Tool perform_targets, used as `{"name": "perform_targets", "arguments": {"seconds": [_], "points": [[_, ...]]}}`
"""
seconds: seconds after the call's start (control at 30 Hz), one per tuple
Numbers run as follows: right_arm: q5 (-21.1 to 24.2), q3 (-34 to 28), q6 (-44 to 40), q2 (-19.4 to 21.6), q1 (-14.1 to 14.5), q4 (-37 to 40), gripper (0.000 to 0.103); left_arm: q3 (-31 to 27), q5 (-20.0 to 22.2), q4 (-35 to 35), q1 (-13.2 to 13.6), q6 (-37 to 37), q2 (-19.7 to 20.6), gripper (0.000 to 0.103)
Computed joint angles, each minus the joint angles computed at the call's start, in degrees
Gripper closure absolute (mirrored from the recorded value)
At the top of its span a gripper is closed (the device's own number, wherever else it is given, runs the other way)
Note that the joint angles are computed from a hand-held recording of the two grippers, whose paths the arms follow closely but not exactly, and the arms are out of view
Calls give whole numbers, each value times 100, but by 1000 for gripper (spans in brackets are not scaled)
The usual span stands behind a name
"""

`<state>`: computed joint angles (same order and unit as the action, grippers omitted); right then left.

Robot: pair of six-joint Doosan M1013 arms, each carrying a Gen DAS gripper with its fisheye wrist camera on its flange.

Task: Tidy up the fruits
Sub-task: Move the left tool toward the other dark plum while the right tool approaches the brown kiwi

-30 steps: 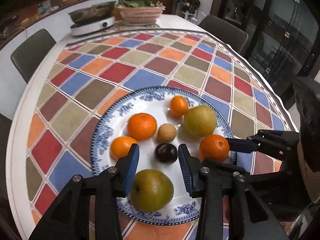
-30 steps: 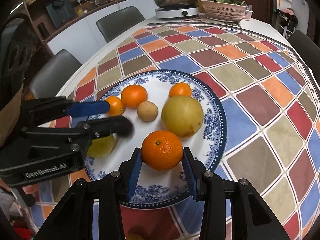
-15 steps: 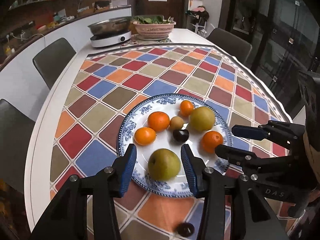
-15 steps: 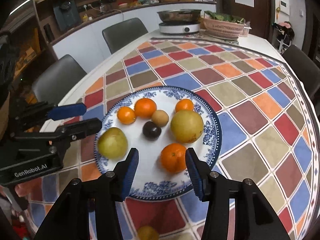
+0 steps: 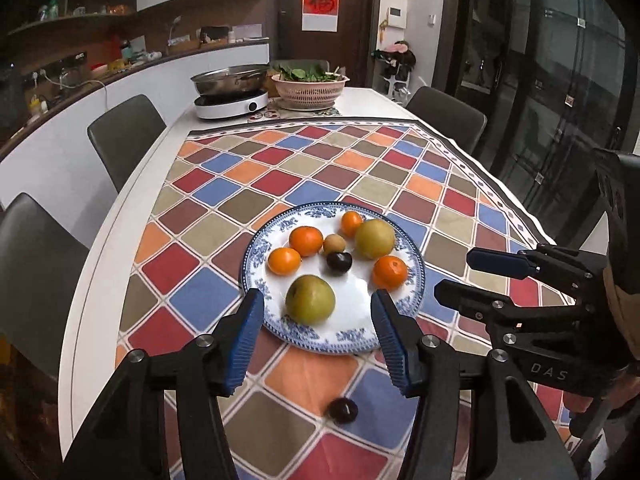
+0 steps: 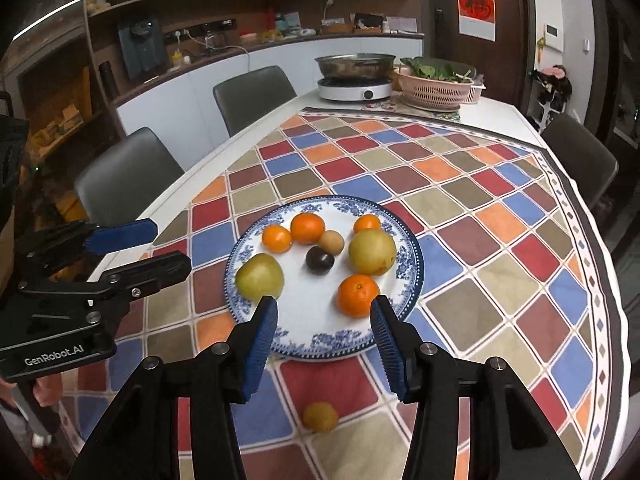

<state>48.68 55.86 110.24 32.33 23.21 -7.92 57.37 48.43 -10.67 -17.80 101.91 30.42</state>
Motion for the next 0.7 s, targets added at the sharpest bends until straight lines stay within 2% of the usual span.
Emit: {"name": "perform_targets", "arguments": {"seconds": [0.27,0.7], "points": [[-144,382,255,-253,125,-276,54,576,-268,-30,2,-41,-346,45],[-57,815,588,-435,269,-550,54,1210,-379,-220,22,111,-591,45]]}}
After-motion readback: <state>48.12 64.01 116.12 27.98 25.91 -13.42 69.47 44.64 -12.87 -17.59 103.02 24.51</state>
